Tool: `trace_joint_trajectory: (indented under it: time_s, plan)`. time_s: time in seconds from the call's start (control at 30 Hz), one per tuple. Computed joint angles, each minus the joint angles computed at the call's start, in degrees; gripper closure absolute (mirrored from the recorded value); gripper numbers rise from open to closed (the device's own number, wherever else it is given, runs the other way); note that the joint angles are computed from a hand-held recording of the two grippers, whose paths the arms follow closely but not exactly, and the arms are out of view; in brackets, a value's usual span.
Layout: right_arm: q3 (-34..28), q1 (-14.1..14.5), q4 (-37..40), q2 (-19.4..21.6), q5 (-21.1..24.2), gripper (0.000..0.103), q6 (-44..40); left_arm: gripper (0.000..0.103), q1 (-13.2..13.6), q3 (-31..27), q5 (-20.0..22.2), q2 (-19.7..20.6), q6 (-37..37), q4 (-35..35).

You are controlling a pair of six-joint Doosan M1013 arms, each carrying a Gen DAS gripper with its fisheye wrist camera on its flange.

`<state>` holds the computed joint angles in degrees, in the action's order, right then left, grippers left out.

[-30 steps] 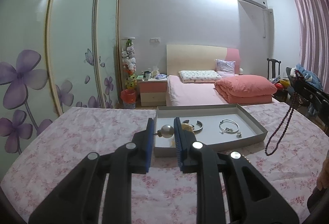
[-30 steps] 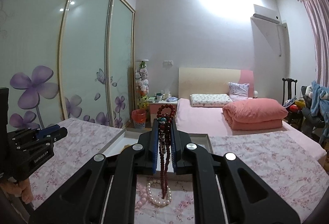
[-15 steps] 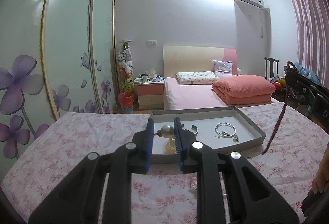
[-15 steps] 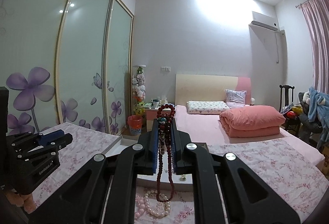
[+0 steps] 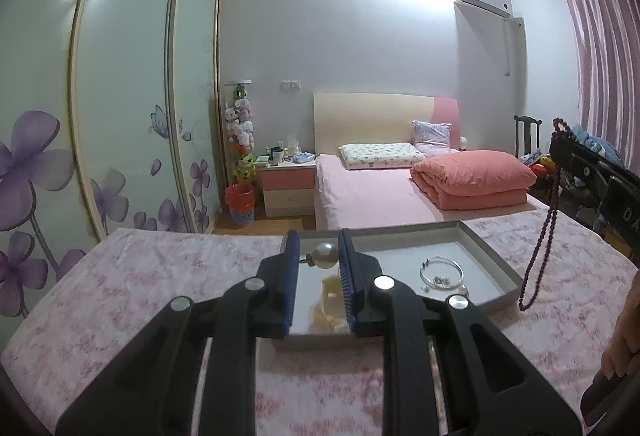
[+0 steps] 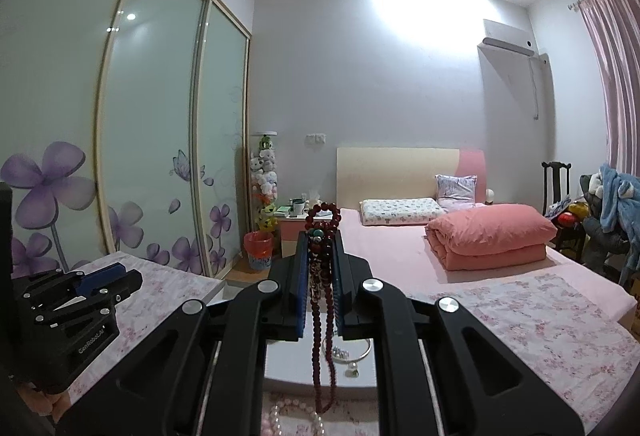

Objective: Organize jewelry
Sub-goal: 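Lower both items into the grey tray and open both grippers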

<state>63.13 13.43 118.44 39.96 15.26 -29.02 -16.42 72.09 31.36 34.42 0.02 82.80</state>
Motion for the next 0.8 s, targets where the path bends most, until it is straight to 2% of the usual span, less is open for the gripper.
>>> trace_joint_trajectory:
  time_s: [0.1, 0.27, 0.33, 0.5, 0.6, 0.67, 0.73, 0.8]
  plan:
    - [-2.86, 0.09, -5.23, 1.72, -1.13, 0.092, 5.86, 0.083, 0.32, -2.37, -0.09, 1.51, 1.74, -1.04]
    - [-8.65, 0.27, -20.93, 5.17, -2.02, 0.092, 22.41, 0.083, 1.18, -7.45, -0.72, 4.73, 7.25, -6.35]
    - [-11.17, 0.37, -29.27, 6.72, -1.98, 0.092, 30.84, 0.083, 1.71, -9.57, -1.05, 6.10, 9.50, -9.31]
    - [-17.02, 0.34, -57.69, 10.43, 0.77, 0.092, 59.97, 0.083, 2.67, -14.01, -0.97, 9.06, 16.68, -17.22]
    - [-19.82, 0.29, -69.97, 12.22, 3.91, 0.092, 72.28, 0.083, 3.07, -15.52, -0.90, 10.11, 19.63, -20.28]
    - [-21.36, 0.23, -74.96, 13.09, 6.28, 0.091, 77.18, 0.083, 3.29, -16.52, -0.85, 10.74, 21.70, -22.42]
    - [-22.58, 0.40, -77.98, 13.73, 7.80, 0.084, 80.39, 0.083, 3.45, -17.32, -0.93, 11.33, 23.62, -24.51]
    - [-22.68, 0.49, -78.94, 13.76, 7.96, 0.050, 81.59, 0.083, 3.56, -18.00, -1.03, 11.79, 25.50, -26.22]
